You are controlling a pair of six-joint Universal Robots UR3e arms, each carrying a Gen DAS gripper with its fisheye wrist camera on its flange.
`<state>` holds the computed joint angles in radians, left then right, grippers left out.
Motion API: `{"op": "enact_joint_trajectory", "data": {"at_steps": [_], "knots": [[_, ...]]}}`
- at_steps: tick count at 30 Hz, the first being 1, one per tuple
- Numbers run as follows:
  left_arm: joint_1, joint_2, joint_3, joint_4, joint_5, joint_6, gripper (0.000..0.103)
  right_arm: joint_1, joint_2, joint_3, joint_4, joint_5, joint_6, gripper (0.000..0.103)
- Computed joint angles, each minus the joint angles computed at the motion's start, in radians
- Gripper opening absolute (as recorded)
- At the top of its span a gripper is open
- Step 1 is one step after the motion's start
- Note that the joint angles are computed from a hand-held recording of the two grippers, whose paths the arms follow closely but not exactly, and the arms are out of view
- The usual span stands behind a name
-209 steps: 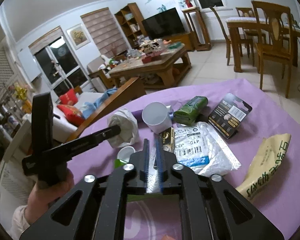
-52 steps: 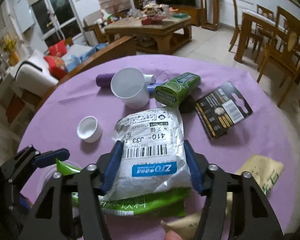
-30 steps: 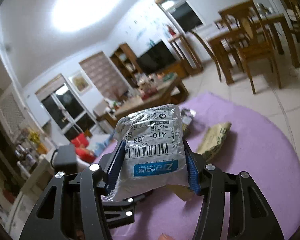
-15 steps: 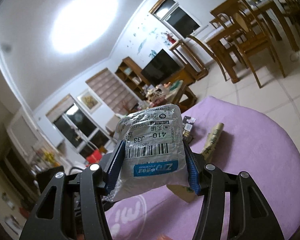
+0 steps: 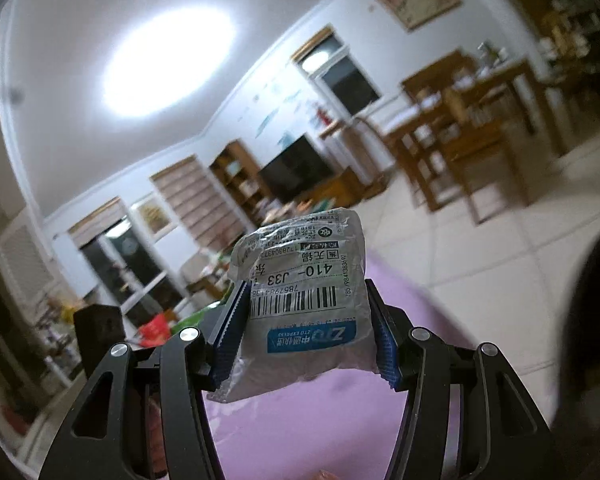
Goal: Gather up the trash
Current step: 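Carry both bags over the black bin and open both tools to drop them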
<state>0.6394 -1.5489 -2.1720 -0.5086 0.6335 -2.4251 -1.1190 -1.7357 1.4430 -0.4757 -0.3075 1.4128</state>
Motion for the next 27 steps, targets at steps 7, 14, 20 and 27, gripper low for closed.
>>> {"op": "enact_joint_trajectory", "data": {"at_steps": [7,14,20,27], "knots": [[-0.287,-0.147,0.087,0.174,0.031,-0.152,0.018,-0.418,0.045,-0.088,0.243,-0.141,-0.266,0.056],[-0.548,-0.318,0.216,0.255,0.086,-0.250,0.018,-0.597,0.127,-0.034,0.064,-0.194,-0.193,0.056],[-0.701,-0.446,0.338,0.241,0.146,-0.280,0.018,-0.638,0.174,0.062,-0.181,-0.199,-0.055,0.057],[-0.805,-0.523,0.419,0.201,0.220,-0.270,0.018,-0.611,0.181,0.206,-0.460,-0.189,0.118,0.057]]}}
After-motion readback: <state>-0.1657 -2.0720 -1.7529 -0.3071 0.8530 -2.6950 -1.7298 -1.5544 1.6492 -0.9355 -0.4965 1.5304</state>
